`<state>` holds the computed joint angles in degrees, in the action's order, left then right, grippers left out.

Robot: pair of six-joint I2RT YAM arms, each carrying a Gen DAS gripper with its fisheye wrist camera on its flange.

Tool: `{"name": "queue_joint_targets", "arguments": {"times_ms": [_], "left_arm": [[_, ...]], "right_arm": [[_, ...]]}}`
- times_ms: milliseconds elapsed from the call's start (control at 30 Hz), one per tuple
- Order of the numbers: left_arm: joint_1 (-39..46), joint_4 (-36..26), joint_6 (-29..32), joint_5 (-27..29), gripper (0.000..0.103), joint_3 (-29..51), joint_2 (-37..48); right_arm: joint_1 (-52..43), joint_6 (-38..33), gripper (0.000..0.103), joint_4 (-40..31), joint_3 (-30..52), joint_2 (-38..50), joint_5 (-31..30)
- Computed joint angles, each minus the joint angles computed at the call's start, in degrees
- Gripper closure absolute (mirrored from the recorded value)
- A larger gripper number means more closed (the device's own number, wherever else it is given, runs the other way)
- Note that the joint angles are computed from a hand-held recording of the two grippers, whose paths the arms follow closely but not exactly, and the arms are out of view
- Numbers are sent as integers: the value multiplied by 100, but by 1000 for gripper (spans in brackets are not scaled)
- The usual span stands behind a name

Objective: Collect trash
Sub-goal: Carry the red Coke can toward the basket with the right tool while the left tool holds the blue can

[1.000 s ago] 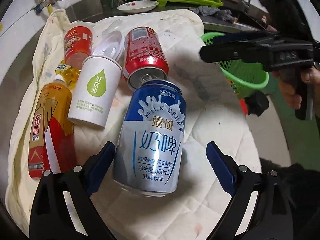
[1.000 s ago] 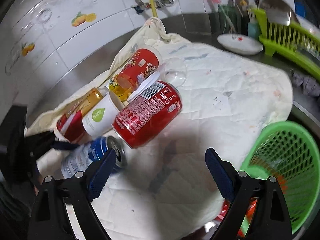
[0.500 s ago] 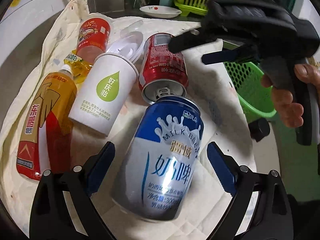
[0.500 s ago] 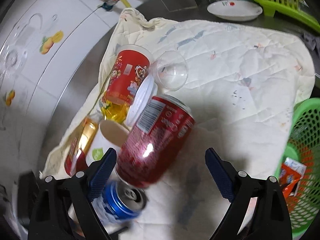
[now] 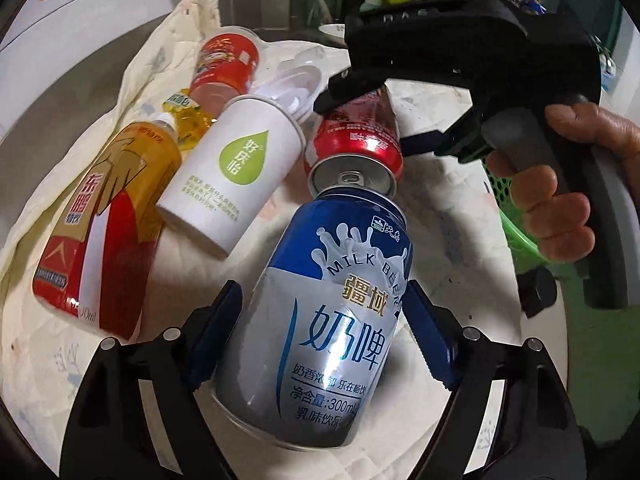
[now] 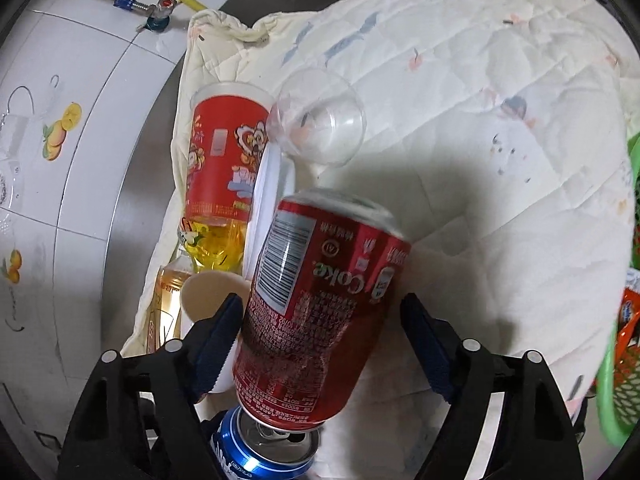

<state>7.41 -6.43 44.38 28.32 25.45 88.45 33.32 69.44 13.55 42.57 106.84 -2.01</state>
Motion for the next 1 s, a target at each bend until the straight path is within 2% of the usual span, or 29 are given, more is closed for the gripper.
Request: {"name": "queue_joint_targets", "arguments": {"times_ms": [100,167,433,733,1000], "left_arm": [[85,-74,-33,94,24,-57,-106],[130,-113,-56,114,25,-70,-161],[302,-359,-62,303,28,-90,-451],[378,-565,-135,438,29,-211,-820],[249,-911,-376,650,30,-276,-1303]], "right_arm": [[9,85,32,304,-78,82,-81],[69,21,32,272,-102,17,-5],[528,-571,33,-373,-301,-621,718],[1051,-776,33,-1051,-1295,-2095,1673],[1784,-288,33,-2122,-2189,-3353,2756]]}}
